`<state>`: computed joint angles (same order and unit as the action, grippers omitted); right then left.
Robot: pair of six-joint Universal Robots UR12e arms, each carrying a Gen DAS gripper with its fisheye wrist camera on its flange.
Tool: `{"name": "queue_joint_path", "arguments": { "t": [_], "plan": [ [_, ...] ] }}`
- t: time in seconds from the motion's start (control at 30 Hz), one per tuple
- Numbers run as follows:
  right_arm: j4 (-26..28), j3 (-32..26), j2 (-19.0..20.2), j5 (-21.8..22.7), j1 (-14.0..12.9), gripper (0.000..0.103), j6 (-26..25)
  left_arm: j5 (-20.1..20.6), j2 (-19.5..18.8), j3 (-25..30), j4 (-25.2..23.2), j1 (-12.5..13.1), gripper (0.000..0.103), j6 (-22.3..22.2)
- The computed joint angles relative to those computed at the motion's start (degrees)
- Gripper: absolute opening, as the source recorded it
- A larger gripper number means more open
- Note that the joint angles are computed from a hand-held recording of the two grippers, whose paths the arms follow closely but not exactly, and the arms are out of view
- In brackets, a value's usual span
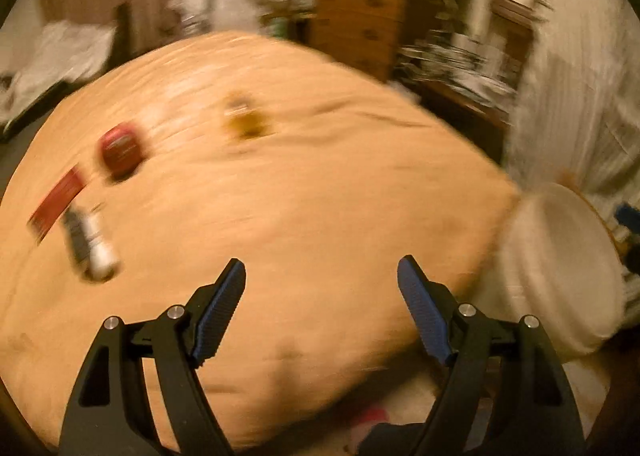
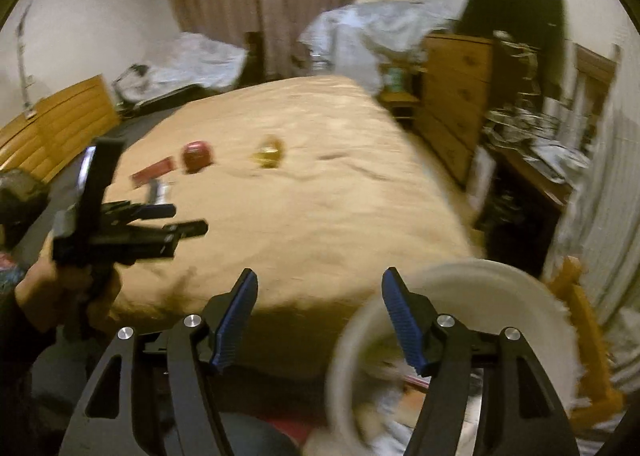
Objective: Collect trash
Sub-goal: 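Move both open tools back over the remaining items on the bed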
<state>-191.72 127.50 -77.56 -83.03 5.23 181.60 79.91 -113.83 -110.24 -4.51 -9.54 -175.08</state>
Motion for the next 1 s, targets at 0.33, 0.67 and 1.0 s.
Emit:
{"name": "queue_joint_path", "arguments": {
  "t": [0.33,0.67,1.0],
  "plan": [
    [5.7,-9.0,6.5,0.1,6.9,0.069,0.8,-4.5,-4.7,5.5,-5.0,11.6,0.075,-9.7],
    [11.3,-17.1,12.3,2.3,8.8,0.073,-1.7,4.9,-3.7,2.0,-3.8,19.5,0.075,-19.5],
    [17.0,-30.7,22.5,8.5,13.1,0.073,0.3,-17.2,-2.9,-0.1,2.4,19.3,0.075,-8.1]
  ]
}}
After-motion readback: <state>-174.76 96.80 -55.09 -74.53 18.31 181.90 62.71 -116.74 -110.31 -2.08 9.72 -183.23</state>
